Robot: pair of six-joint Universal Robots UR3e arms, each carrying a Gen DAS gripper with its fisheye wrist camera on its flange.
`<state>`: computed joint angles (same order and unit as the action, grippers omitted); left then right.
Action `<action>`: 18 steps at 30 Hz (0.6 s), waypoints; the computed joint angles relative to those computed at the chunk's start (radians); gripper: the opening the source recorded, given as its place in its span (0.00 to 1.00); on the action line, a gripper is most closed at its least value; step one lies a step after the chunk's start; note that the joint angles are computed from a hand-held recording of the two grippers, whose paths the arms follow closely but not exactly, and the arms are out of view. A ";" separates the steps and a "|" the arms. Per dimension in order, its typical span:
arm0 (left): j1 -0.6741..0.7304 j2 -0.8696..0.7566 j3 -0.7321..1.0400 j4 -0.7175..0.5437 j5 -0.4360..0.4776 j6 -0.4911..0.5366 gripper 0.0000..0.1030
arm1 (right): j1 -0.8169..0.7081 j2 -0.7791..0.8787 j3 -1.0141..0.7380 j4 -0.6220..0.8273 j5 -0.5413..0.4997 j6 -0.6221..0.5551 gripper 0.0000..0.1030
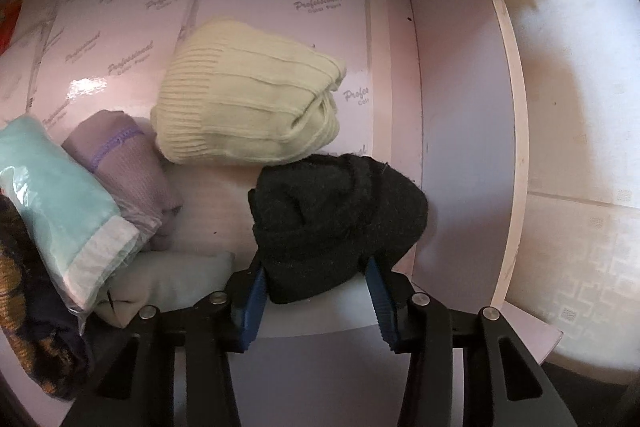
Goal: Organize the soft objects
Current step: 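Lift the cream garment with the left gripper toward the gold tray while the right holds the black garment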
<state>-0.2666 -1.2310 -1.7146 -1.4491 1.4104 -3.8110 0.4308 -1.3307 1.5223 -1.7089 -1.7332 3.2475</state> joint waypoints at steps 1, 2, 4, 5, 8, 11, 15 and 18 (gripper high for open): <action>0.022 0.009 0.010 -0.027 -0.001 0.007 0.15 | -0.002 -0.001 0.001 0.000 0.001 -0.002 0.46; 0.033 0.004 0.033 -0.069 0.006 0.019 0.24 | -0.001 0.000 0.001 0.000 0.002 0.000 0.46; 0.060 -0.043 0.094 -0.168 -0.005 0.088 0.36 | -0.002 -0.012 -0.009 0.023 0.002 0.001 0.46; 0.071 -0.061 0.102 -0.193 -0.011 0.127 0.38 | -0.002 -0.011 -0.015 0.030 0.004 0.002 0.46; 0.035 -0.158 0.170 -0.240 -0.003 0.194 0.56 | -0.010 -0.016 -0.059 0.082 0.007 -0.002 0.46; -0.064 -0.305 0.290 -0.283 0.101 0.265 0.60 | -0.025 -0.014 -0.077 0.100 0.014 -0.011 0.46; -0.116 -0.409 0.367 -0.348 0.143 0.397 0.60 | -0.033 -0.007 -0.091 0.114 0.021 -0.010 0.46; -0.124 -0.448 0.386 -0.351 0.148 0.474 0.60 | -0.036 0.001 -0.108 0.126 0.021 -0.010 0.46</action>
